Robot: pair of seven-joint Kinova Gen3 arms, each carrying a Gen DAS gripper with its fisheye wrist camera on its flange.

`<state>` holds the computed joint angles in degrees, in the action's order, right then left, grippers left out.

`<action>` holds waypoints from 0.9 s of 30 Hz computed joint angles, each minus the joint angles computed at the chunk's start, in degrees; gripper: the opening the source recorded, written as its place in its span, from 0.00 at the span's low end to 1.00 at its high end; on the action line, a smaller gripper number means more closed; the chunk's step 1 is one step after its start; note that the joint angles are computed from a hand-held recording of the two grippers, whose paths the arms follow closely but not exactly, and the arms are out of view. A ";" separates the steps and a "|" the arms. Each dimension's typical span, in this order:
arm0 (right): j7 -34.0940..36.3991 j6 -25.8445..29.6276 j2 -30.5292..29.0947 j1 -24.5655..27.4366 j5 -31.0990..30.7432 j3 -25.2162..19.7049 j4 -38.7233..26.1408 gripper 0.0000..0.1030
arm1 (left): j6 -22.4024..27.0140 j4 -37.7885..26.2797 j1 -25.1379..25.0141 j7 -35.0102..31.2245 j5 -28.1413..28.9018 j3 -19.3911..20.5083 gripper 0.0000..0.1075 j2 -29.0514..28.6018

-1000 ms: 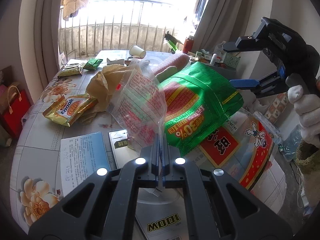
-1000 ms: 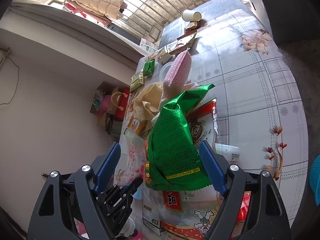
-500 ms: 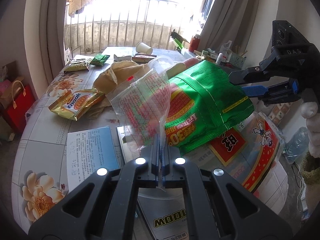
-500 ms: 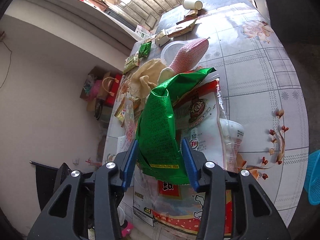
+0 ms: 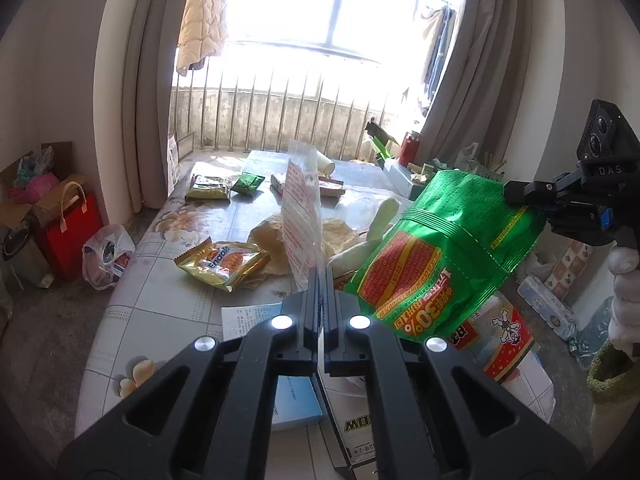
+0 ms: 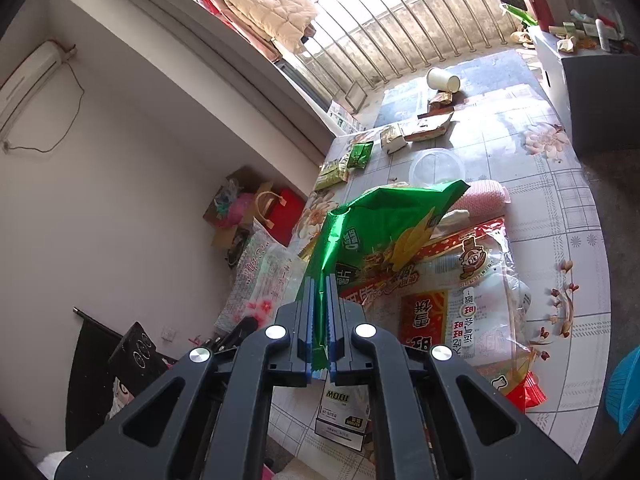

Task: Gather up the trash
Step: 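Lift both bags and carry them toward the blue wastebasket with both grippers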

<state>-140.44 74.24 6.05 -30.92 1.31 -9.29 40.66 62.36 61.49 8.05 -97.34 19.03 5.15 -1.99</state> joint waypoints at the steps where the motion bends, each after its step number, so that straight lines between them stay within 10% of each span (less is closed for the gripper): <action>1: -0.25 -1.10 -0.41 -0.09 0.24 0.00 0.20 0.05 | -0.34 -0.31 -0.07 0.04 -0.22 -0.06 0.00 -0.35; 16: -8.91 -4.53 -10.59 -2.09 18.93 -8.22 3.26 0.05 | -0.02 -4.51 1.52 -2.85 2.08 -0.46 0.00 -3.59; 27: -18.43 1.67 -30.71 12.45 26.61 -15.59 16.60 0.05 | 10.51 -21.27 8.91 -3.28 5.72 6.30 0.00 6.45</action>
<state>-158.86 75.90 -24.67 -18.47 27.93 -24.88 57.26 72.87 40.22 16.96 -100.62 24.75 11.45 4.47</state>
